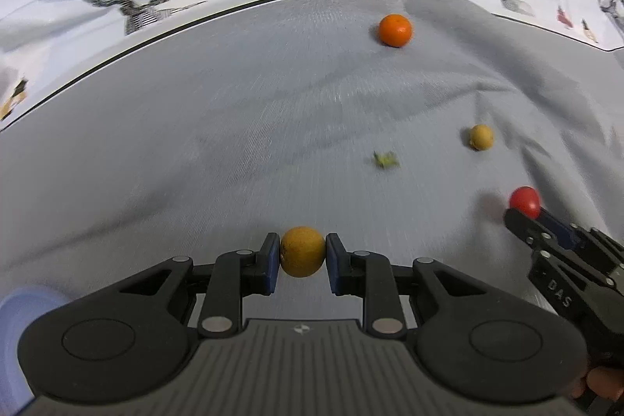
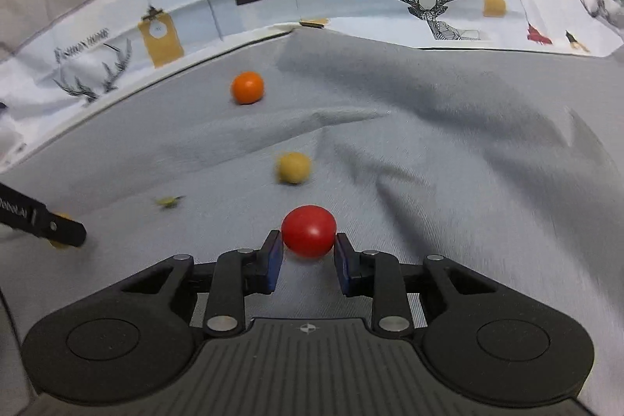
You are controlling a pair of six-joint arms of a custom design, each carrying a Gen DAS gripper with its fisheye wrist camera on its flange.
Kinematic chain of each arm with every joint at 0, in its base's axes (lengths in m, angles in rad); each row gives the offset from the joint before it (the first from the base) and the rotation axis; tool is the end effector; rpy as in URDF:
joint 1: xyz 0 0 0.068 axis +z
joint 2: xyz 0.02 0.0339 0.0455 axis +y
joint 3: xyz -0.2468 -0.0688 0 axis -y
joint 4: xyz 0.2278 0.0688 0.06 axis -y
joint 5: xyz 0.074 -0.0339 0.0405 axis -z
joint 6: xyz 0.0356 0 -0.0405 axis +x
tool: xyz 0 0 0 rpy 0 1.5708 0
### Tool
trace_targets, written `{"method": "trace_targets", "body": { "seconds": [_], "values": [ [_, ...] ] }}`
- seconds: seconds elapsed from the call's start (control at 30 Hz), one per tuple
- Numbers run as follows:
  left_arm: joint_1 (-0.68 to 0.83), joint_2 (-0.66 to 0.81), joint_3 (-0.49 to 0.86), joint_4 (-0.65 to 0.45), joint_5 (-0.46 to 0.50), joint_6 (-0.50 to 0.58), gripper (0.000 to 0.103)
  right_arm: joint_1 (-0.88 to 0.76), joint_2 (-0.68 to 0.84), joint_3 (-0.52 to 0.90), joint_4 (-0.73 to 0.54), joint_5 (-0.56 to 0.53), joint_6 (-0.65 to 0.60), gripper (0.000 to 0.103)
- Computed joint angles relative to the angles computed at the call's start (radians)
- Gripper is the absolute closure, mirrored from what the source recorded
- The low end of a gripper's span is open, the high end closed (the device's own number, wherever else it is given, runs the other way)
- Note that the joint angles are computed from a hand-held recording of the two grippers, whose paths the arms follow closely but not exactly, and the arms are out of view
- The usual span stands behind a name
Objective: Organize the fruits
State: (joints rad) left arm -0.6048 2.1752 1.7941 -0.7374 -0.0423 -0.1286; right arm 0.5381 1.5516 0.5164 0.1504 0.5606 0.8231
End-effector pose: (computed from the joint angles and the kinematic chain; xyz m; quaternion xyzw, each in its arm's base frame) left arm 0.3644 -0.2500 0.1890 0.2252 0.9480 -0.0611 0.2167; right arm 0.2236 0.1114 0.1144 0.2206 0.8826 0.0009 0.4151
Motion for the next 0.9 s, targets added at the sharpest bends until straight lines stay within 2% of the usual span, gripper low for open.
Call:
{"method": "trace_targets", "body": {
  "seconds": [0.17,0.4,0.67,0.9],
  "values": [
    [0.022,-0.234,-0.218,-0.025,0.012,-0.016,0.075,0.170,-0.112,0.074,-0.233,0.067,0.137,0.073],
    [0.073,-0.562,-0.440,-0.111,-0.010,-0.004,0.075,0.401,-0.169,0.228,-0.471,0.152,0.279,0.073],
    [0.194,-0.868,-0.573,-0.245,0.007,0.049,0.075,0.637,-0.117,0.452,-0.687,0.243,0.422,0.073],
    [0.355,-1.066,-0.621,-0.353,0.080,0.147,0.075,0.780,-0.004,0.662,-0.849,0.307,0.507,0.073]
  ]
}}
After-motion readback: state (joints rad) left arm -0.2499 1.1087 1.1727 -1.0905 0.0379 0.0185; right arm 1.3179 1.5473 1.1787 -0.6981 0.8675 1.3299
